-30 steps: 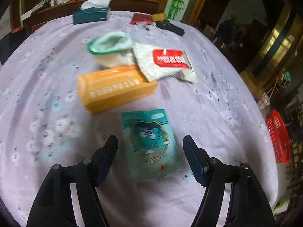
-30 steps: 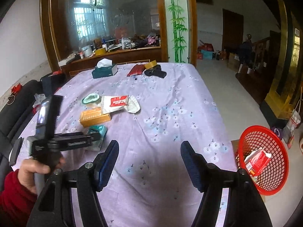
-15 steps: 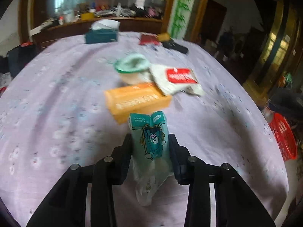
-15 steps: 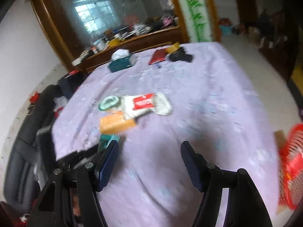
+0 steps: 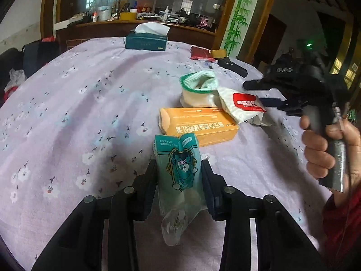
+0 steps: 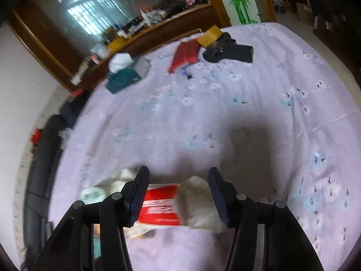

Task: Collect trash
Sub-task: 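Grasp the white plastic bag with red label using the right tool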

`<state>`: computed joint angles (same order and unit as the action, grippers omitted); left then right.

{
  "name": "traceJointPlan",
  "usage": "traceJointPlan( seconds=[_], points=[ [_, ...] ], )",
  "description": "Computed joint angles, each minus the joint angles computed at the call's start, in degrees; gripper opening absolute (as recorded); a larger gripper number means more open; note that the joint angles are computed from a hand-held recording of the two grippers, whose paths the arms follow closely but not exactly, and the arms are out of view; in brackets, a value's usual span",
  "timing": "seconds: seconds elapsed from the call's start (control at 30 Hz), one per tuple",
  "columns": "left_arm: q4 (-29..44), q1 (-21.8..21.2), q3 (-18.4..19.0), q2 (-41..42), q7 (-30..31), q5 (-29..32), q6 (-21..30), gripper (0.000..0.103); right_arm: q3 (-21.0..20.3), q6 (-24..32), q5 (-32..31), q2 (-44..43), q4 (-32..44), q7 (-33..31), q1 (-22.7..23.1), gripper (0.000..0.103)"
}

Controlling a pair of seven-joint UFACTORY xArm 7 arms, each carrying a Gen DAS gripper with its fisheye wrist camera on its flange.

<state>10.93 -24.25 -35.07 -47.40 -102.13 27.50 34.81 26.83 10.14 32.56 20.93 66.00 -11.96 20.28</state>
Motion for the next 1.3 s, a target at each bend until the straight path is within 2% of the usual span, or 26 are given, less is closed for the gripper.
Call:
traceJointPlan(
  seconds=[0.03, 0.1, 0.13, 0.2, 0.27, 0.37, 0.43, 0.5, 0.53, 0.67, 0.7, 0.9, 0.97, 1.0, 1.03, 1.13, 1.17, 1.3],
  points=[
    [0.1, 0.0, -0.1, 0.0, 0.0, 0.1, 0.1, 0.036, 0.2, 1.3, 0.1, 0.4, 0.5, -0.3, -0.2, 0.056],
    [-0.3, -0.2, 0.2, -0.5, -0.3, -0.2, 0.1, 0.036, 3.9, 2.1, 3.9, -0.6, -0.9, -5.6, -3.5, 0.056],
    [-0.5, -0.4, 0.3, -0.9, -0.6, -0.5, 0.4, 0.036, 5.8, 3.7, 6.7, -2.5, -2.6, -9.0, -5.2, 0.056],
    [-1.1, -0.7, 0.9, -1.5, -0.8, -1.0, 0.4, 0.037, 10.8, 9.2, 16.9, -6.1, -5.5, -18.7, -10.4, 0.057],
    [-0.9, -0.9, 0.7, -1.5, -1.0, -1.4, 1.2, 0.037, 11.4, 13.7, 20.4, -12.3, -10.5, -22.8, -10.9, 0.057],
    [-0.5, -1.0, 0.2, -1.5, -1.1, -1.2, 1.9, 0.037, 11.3, 16.0, 23.2, -21.0, -16.5, -28.9, -8.7, 0.057],
    [-0.5, -1.1, 0.3, -1.6, -1.2, -1.1, 1.9, 0.037, 11.1, 10.7, 20.2, -24.1, -19.0, -27.7, -6.3, 0.059],
    [-0.5, -1.1, 0.3, -1.5, -1.5, -1.2, 2.0, 0.037, 10.7, 6.6, 15.4, -24.0, -19.3, -24.9, -5.1, 0.068],
    [-0.6, -1.1, 0.4, -1.5, -1.6, -1.3, 2.1, 0.037, 10.3, 5.2, 12.2, -23.0, -18.9, -21.9, -4.8, 0.071],
    [-0.5, -1.2, 0.6, -1.2, -1.9, -1.4, 1.9, 0.037, 6.7, 1.9, 0.5, -16.5, -16.1, -8.8, -1.9, 0.071],
    [-0.8, -1.2, 0.7, -1.3, -1.7, -1.3, 1.6, 0.037, 5.7, 2.3, 0.4, -14.6, -14.9, -7.1, -1.2, 0.071],
    [-0.6, -0.9, 0.5, -1.3, -1.5, -0.7, 1.5, 0.037, 3.2, 3.5, 10.5, -9.7, -11.1, -7.8, 1.2, 0.071],
    [-0.8, -1.0, 0.5, -1.6, -1.5, -0.7, 1.4, 0.037, 1.5, 3.2, 10.5, -8.5, -10.2, -6.4, 3.6, 0.071],
    [-0.7, -1.0, 0.4, -1.6, -1.6, -0.7, 1.4, 0.037, -0.2, 2.9, 8.3, -8.3, -10.2, -4.2, 5.5, 0.070],
    [-0.7, -1.0, 0.4, -1.6, -1.6, -0.7, 1.3, 0.038, -1.1, 2.2, 7.6, -8.4, -10.5, -3.2, 6.6, 0.066],
    [-0.6, -1.1, 0.2, -1.4, -1.6, -0.7, 1.3, 0.038, -0.1, 1.0, 11.4, -9.3, -11.6, -5.5, 6.3, 0.056],
    [-0.6, -1.1, 0.2, -1.5, -1.6, -0.7, 1.2, 0.038, 0.2, 0.2, 13.1, -10.2, -12.5, -6.7, 6.3, 0.041],
    [-0.2, -0.9, -0.2, -1.2, -1.6, -0.2, 1.3, 0.038, 0.2, -3.0, 20.0, -15.3, -17.7, -12.0, 7.7, 0.040]
  ],
)
